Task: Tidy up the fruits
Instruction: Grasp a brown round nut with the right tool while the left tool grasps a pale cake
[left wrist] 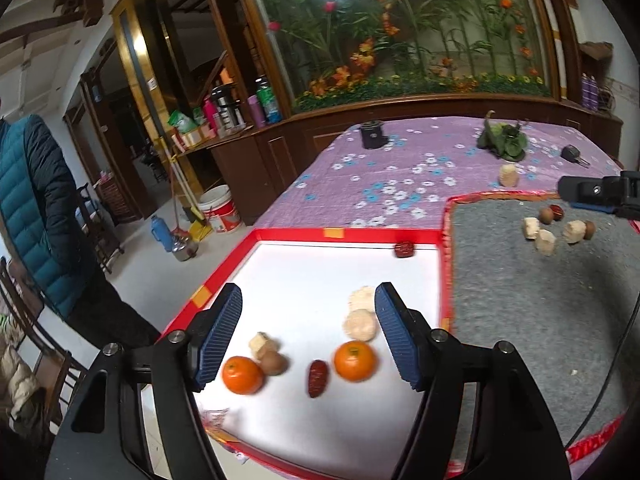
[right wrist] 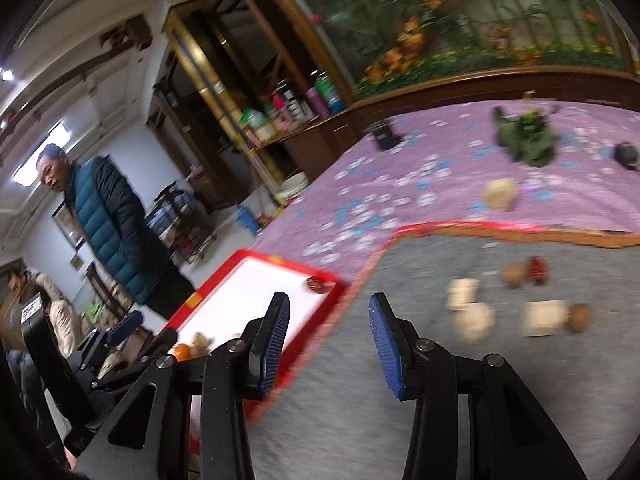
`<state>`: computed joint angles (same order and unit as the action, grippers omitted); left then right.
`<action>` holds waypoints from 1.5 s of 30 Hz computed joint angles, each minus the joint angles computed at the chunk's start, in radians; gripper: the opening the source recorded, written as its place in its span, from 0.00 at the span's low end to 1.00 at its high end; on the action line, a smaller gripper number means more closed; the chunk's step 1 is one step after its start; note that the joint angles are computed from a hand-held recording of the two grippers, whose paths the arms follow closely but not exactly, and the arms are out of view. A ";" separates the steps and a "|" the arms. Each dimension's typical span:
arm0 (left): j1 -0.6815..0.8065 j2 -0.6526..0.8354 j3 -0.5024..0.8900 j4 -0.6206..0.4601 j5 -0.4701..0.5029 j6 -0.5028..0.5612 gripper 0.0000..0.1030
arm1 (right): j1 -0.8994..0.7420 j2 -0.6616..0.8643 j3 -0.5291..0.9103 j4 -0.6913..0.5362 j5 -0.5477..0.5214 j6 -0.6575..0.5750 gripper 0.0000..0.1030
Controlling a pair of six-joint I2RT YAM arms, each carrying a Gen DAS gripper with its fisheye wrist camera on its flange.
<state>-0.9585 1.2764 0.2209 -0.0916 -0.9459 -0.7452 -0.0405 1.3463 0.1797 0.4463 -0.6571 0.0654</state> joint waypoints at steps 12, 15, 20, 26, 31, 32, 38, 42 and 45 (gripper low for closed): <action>-0.078 0.294 0.170 0.165 0.192 0.084 0.72 | -0.456 0.322 0.158 -0.156 0.031 -0.488 0.47; -0.086 0.336 0.206 0.175 0.224 0.106 0.72 | -0.385 0.373 0.173 -0.099 0.113 -0.455 0.47; -0.075 0.387 0.277 0.174 0.263 0.167 0.72 | -0.286 0.443 0.236 -0.097 0.219 -0.414 0.46; 0.008 0.514 0.399 0.223 0.433 0.263 0.72 | -0.264 0.502 0.266 -0.046 0.215 -0.392 0.32; 0.042 0.633 0.526 0.208 0.545 0.272 0.72 | -0.291 0.534 0.277 -0.028 0.151 -0.402 0.27; 0.045 0.651 0.543 0.206 0.556 0.269 0.72 | -0.311 0.537 0.292 -0.056 0.111 -0.406 0.27; 0.062 0.772 0.692 0.160 0.612 0.253 0.60 | -0.446 0.564 0.402 -0.216 -0.032 -0.368 0.27; 0.065 0.819 0.753 0.123 0.608 0.236 0.48 | -0.499 0.582 0.450 -0.275 -0.060 -0.328 0.27; 0.069 0.839 0.781 0.113 0.620 0.225 0.47 | -0.510 0.585 0.463 -0.295 -0.069 -0.316 0.27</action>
<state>-0.8892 2.1150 1.0019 0.0217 -0.3255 -0.5198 -0.5508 1.9311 0.6431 0.1515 -0.7264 -0.2503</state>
